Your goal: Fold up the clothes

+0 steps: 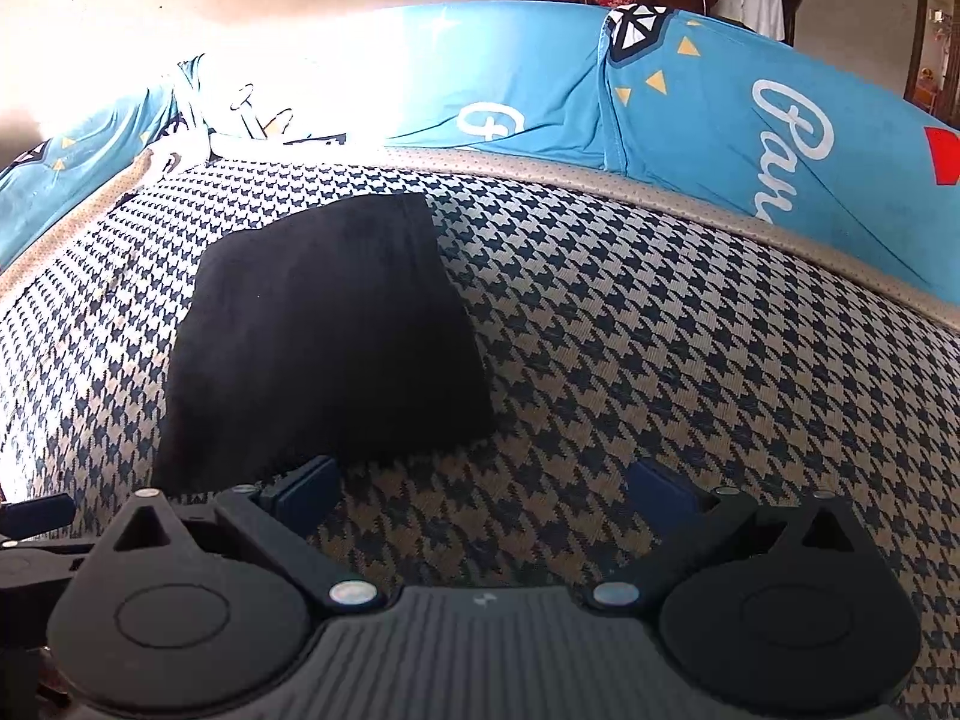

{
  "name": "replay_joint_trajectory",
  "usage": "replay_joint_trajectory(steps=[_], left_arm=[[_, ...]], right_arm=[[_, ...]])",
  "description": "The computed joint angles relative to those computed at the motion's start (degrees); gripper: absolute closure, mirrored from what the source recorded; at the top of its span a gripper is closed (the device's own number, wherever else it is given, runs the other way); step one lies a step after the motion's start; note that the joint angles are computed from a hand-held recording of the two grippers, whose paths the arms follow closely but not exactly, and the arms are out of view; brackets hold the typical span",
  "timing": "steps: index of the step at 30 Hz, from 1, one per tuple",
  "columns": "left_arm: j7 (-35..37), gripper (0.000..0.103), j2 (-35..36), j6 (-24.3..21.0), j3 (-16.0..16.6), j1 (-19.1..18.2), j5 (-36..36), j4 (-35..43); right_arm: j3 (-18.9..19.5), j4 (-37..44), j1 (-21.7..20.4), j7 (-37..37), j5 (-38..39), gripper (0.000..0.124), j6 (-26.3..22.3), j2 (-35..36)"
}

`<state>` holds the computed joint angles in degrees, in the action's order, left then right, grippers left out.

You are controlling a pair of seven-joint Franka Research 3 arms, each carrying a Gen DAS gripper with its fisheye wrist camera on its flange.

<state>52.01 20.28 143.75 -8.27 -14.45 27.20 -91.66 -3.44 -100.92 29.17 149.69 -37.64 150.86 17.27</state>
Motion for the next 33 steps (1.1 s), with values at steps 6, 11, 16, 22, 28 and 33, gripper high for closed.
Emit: replay_joint_trajectory(steps=[6,11,16,22,28,33], left_arm=[[-0.89,0.0,-0.23,0.11,0.15,0.21,-0.4,-0.25],[-1.16,0.0,0.4,0.06,0.23,0.28,-0.43,0.5],[-1.33,0.0,1.21,0.3,0.54,0.08,0.15,1.63],[-2.94,0.0,1.58,-0.48,1.36,-0.38,1.82,2.6],[-6.21,0.0,-0.1,-0.23,1.87,-0.94,4.61,0.84],[-8.06,0.0,-1.23,-0.93,1.84,-1.38,7.4,0.03]], right_arm=[[-0.06,0.23,0.24,-0.6,-0.2,0.021,-0.25,0.2],[0.18,0.41,0.17,-1.87,-0.05,0.021,0.03,0.49],[0.36,0.67,0.07,-3.72,1.49,0.021,1.35,1.0],[-0.21,3.14,0.54,-6.48,3.37,0.021,2.14,2.96],[-1.29,2.57,1.19,-6.81,3.95,0.021,3.42,2.47],[-2.19,1.58,1.73,-4.64,1.92,0.021,3.81,1.45]])
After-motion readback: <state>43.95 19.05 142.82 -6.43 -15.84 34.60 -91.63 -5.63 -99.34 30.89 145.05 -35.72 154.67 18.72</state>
